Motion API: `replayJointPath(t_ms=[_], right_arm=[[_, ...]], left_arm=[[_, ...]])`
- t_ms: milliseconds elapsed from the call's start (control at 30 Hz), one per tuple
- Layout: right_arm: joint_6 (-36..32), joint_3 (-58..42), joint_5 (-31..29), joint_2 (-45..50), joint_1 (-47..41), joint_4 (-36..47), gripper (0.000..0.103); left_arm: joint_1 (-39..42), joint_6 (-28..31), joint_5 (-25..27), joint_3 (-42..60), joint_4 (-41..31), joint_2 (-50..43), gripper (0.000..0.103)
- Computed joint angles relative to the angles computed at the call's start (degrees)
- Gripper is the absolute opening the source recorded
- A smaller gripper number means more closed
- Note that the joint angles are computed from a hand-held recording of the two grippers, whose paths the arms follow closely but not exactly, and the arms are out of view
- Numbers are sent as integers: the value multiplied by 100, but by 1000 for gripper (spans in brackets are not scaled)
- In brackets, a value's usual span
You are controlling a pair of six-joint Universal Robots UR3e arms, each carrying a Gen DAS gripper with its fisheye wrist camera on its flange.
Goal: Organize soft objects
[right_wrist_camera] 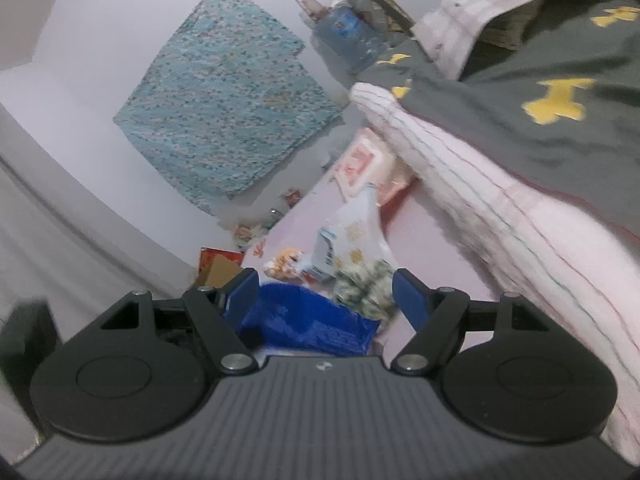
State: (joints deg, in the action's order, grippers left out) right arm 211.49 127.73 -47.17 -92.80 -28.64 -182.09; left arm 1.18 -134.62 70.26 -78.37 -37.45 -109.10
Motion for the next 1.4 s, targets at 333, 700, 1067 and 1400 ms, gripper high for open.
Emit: replayJointPath(t_ms=[333, 700, 1067, 1400], right_arm=[[-443, 1662, 602, -1375, -743, 479, 75], [23, 1749, 647, 147, -75, -430, 76], [386, 1414, 361, 907, 347, -1001, 75], [-146, 1091, 61, 281, 258, 276, 74]], left_arm=[[-67, 1525, -514, -4149, 3451, 1474, 23], [36, 1500, -588, -5202, 3811, 1588, 17], [982, 1151, -1719, -3533, 176, 1756, 46], [1573, 455, -2368, -2121, -1874, 1406, 63]])
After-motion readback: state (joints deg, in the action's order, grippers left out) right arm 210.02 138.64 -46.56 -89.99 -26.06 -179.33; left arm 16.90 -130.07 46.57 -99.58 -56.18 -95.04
